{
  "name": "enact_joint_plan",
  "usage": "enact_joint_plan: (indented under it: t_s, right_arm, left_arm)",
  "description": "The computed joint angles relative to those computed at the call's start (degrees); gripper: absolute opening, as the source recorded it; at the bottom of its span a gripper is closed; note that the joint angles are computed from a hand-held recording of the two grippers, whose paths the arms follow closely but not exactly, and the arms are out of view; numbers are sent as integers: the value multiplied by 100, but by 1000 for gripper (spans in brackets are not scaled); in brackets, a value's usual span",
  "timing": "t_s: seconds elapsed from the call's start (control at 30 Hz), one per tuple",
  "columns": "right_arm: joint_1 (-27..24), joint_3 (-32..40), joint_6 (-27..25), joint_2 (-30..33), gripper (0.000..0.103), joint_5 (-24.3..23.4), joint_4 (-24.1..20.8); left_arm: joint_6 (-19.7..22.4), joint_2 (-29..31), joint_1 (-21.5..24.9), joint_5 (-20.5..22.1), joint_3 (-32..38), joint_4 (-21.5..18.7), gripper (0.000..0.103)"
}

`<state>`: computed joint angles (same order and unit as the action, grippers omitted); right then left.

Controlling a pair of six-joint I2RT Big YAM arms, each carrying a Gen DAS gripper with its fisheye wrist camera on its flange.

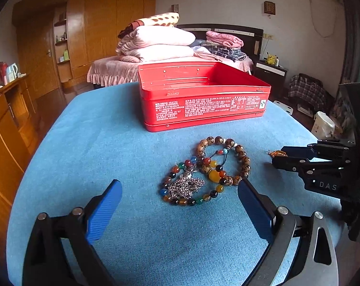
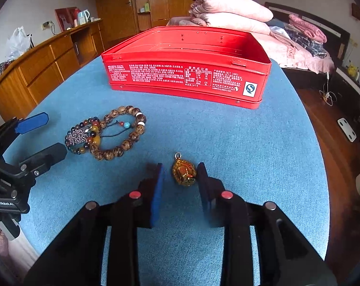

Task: Organize jewelry
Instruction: 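Move the right tool to the gold pendant and close on it, then close the left tool on the multicolour bead bracelet while the right holds the pendant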

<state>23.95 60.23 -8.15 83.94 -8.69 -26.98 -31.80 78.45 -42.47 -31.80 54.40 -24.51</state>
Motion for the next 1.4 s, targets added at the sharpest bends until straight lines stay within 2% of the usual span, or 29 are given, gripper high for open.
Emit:
enact_joint_plan:
  t_s: [0.13, 0.2, 0.4, 0.57, 0.67, 0.8, 0.87, 0.93, 1.0, 1.07, 1.27, 1.4]
  right_arm:
    - [16, -2, -9, 11, 27, 61, 19]
    - [38, -16, -29, 3, 19, 107, 36]
    - [-83, -79, 102, -67, 19, 17, 69]
    - [-203, -129, 231, -119, 19, -7, 124]
    - [-202, -148, 251, -131, 19, -20, 127]
    - [-210, -131, 253, -103, 19, -41, 108]
    - [-218, -118, 259, -90, 19, -67, 96]
    - [-227, -99, 262, -75, 19, -83, 79]
    - [-243, -78, 261, -62, 19, -107, 63]
    - [-262, -83, 260, -61, 19, -140, 60]
    - [-304, -77, 240, -56, 19, -190, 42]
    - [-284, -81, 258, -56, 19, -180, 46]
  left_arm:
    - [-46, 23, 22, 67, 18, -20, 96]
    - [-62, 21, 27, 83, 16, -15, 96]
    - [6, 51, 44, 189, 48, -14, 96]
    - [65, 236, 147, 687, 245, -123, 96]
    - [-44, 300, 222, 913, 310, -193, 95]
    - [-335, 186, 202, 707, 208, -72, 94]
    - [-381, 151, 161, 583, 188, -53, 82]
    - [-400, 166, 151, 692, 206, -23, 71]
    - [-382, 209, 154, 896, 225, 32, 65]
    - [-322, 283, 108, 864, 289, -5, 56]
    - [-135, 342, 74, 913, 378, 96, 40]
    - [-72, 482, 61, 910, 506, 28, 37]
